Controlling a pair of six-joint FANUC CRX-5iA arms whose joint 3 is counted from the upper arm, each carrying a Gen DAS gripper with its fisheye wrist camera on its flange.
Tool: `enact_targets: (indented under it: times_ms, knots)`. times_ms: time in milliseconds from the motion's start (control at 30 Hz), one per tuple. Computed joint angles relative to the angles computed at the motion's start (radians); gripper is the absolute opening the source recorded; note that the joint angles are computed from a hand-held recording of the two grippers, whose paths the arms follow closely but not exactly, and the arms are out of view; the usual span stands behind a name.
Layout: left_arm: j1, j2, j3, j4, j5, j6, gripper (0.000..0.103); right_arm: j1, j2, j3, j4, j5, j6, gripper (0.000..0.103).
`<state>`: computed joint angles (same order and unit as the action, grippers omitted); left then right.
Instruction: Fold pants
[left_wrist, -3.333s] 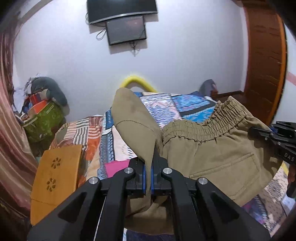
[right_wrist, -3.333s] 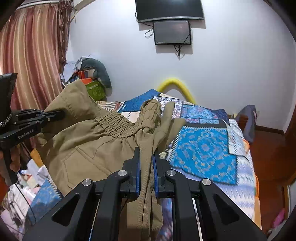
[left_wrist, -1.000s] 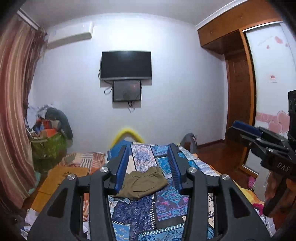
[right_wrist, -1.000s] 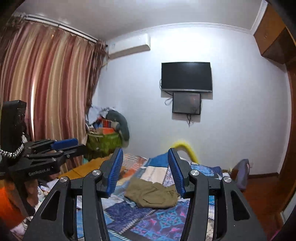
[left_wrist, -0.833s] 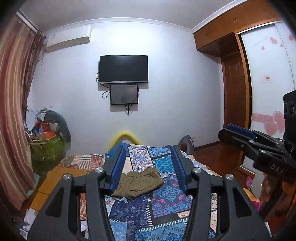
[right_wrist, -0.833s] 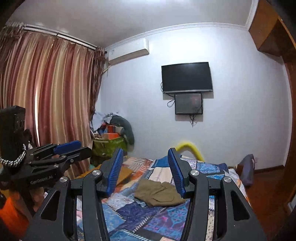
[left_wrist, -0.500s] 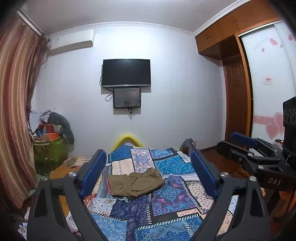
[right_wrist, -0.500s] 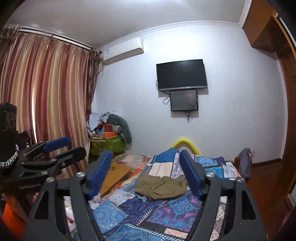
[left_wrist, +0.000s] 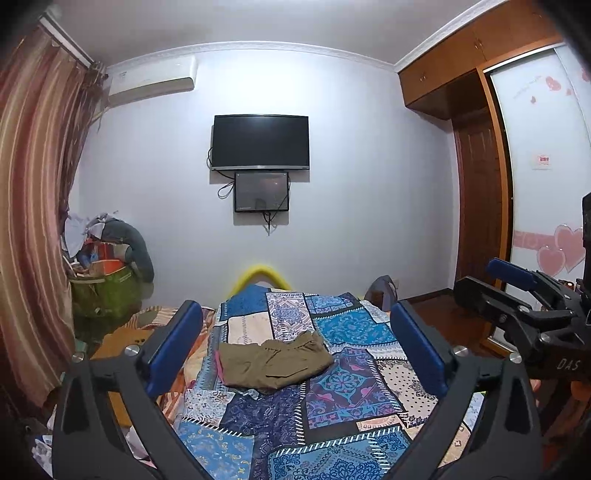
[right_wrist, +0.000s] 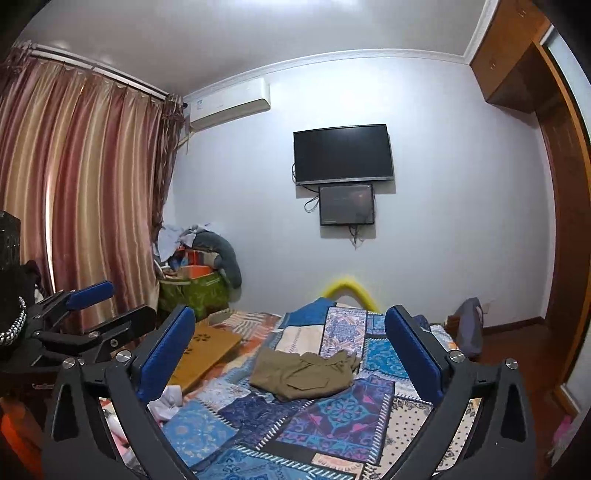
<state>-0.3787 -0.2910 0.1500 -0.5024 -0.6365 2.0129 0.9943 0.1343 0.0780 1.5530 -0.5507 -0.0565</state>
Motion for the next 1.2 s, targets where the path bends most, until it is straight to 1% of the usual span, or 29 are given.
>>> enact_targets:
  times_ms: [100, 200, 433, 633, 900, 1200]
  knots:
    - [0.020, -0.003, -0.012, 0.036, 0.009, -0.016, 0.102, 0.004, 0.000, -0.002, -0.012, -0.002, 0.006, 0.102]
    - [0.018, -0.001, -0.010, 0.027, 0.003, -0.010, 0.102, 0.007, -0.003, -0.008, -0.021, -0.004, 0.010, 0.102]
    - [0.030, -0.001, -0.020, 0.052, 0.009, -0.035, 0.102, 0.012, -0.008, -0.011, -0.041, -0.009, 0.028, 0.102]
    - [0.053, -0.001, -0.029, 0.105, 0.024, -0.066, 0.103, 0.023, -0.001, 0.006, -0.080, -0.025, 0.070, 0.102]
    - [0.054, 0.003, -0.026, 0.108, 0.018, -0.067, 0.103, 0.031, -0.002, 0.012, -0.130, -0.034, 0.105, 0.102]
    - [0.061, 0.003, -0.032, 0.133, 0.023, -0.087, 0.103, 0.039, 0.000, 0.021, -0.140, -0.049, 0.117, 0.102]
